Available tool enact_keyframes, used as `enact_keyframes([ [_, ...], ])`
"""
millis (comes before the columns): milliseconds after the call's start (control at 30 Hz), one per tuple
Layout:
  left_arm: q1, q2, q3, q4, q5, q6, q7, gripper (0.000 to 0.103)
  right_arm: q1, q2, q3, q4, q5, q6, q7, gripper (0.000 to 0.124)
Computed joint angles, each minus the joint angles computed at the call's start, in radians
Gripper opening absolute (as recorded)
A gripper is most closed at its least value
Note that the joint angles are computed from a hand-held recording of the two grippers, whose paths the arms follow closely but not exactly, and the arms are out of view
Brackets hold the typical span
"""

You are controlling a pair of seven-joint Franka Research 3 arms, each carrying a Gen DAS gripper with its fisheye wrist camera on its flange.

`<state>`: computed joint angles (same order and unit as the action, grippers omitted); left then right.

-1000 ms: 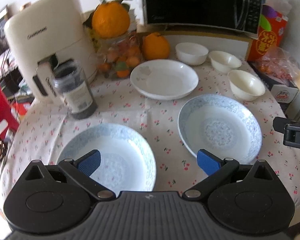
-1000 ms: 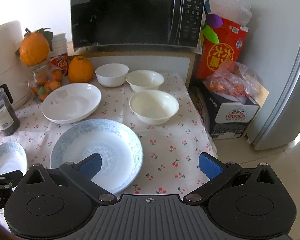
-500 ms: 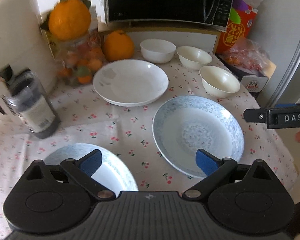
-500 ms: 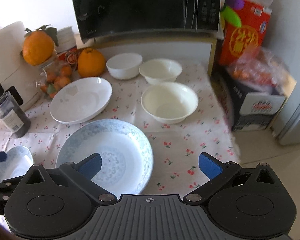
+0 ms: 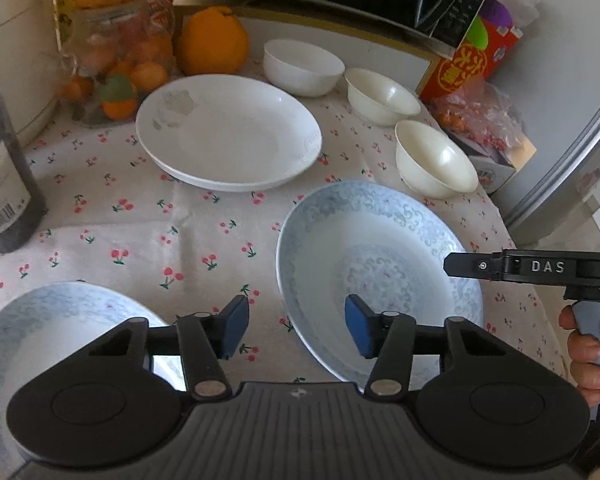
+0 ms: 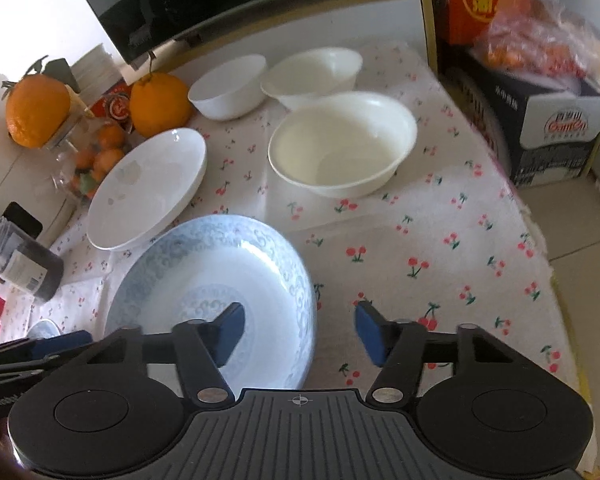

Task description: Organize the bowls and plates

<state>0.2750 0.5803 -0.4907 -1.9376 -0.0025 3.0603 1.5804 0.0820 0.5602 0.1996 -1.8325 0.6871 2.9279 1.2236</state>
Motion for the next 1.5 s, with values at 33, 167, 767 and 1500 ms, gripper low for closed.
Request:
enact_keyframes([
  [33, -0.004, 0.002, 0.004, 0.004, 0.000, -0.006, -0.003, 0.041, 0.002, 0.005, -0.005, 0.006, -0.002, -0.011, 0.010, 0.045],
  [167, -0.002, 0.018, 0.004, 0.026, -0.018, -0.033, -0.011, 0.027, -0.005, 0.022, -0.005, 0.024, 0.008, -0.035, 0.027, 0.029],
  [767, -0.123, -0.020, 0.169, 0.020, 0.014, -0.024, -0.144, 0.005, -0.004, -0.005, 0.030, -0.004, 0.039, -0.048, -0.013, 0.011],
  [1500, -0.166, -0.049, 0.232, -0.008, 0.127, 0.009, -0.177, 0.020, 0.037, -0.021, 0.002, -0.020, 0.001, -0.020, -0.005, 0.014],
])
